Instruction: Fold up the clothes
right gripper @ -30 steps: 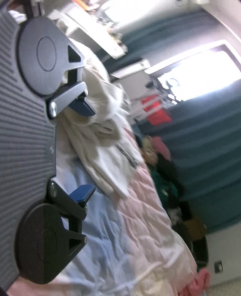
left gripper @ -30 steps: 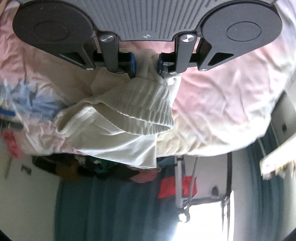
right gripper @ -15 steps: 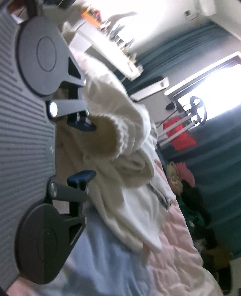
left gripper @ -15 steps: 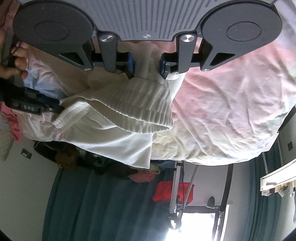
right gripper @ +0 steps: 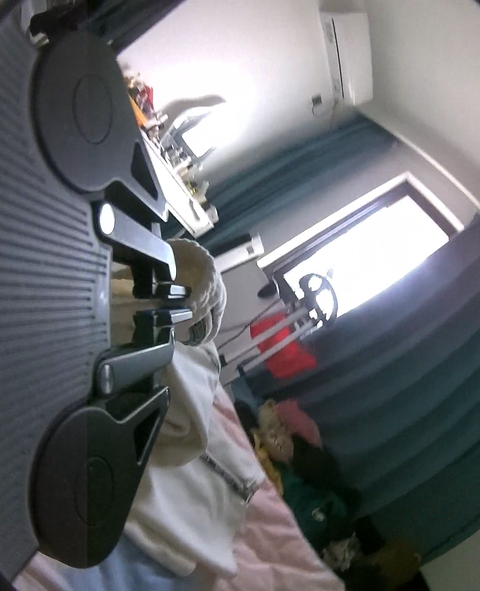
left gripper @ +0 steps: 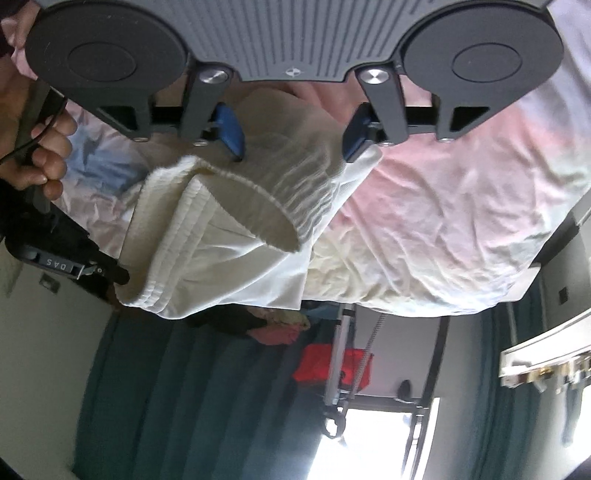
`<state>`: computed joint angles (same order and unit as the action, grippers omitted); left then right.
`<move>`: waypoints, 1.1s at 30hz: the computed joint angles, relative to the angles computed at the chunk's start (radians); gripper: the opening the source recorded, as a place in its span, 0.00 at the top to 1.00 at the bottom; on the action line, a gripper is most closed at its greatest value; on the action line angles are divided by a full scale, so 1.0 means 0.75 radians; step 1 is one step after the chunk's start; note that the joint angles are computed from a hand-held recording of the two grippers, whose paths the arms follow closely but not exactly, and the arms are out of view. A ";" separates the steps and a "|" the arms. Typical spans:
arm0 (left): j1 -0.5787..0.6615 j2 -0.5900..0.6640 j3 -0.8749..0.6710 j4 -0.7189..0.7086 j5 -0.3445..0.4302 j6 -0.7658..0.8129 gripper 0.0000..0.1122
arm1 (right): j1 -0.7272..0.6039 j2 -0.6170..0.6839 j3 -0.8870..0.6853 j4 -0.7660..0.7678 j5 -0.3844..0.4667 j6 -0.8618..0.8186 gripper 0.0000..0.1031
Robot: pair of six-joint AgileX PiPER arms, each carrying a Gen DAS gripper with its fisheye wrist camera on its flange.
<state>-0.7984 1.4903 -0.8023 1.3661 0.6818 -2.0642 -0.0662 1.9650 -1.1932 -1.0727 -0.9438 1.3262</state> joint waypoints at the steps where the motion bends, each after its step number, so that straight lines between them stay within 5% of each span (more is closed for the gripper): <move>1: -0.034 0.001 0.001 0.019 0.032 -0.013 0.40 | 0.000 -0.008 0.001 -0.020 0.005 0.002 0.92; 8: -0.264 0.196 -0.100 0.317 0.342 0.045 0.23 | -0.005 -0.044 -0.003 -0.116 0.018 0.074 0.92; 18: -0.209 0.666 -0.520 0.253 0.425 0.402 0.21 | -0.036 -0.136 0.065 -0.206 -0.061 0.063 0.92; 21: -0.151 0.755 -0.612 0.301 0.367 0.354 0.21 | -0.037 -0.146 0.079 -0.208 -0.094 0.054 0.92; 27: -0.063 0.935 -0.887 0.344 0.424 0.322 0.21 | -0.050 -0.124 0.055 -0.218 -0.112 0.092 0.92; 29: -0.029 0.974 -0.984 0.335 0.411 0.313 0.29 | -0.059 -0.110 0.044 -0.217 -0.110 0.095 0.92; 33: 0.032 1.029 -1.145 0.286 0.350 0.382 0.66 | -0.069 -0.067 0.009 -0.219 -0.082 0.117 0.91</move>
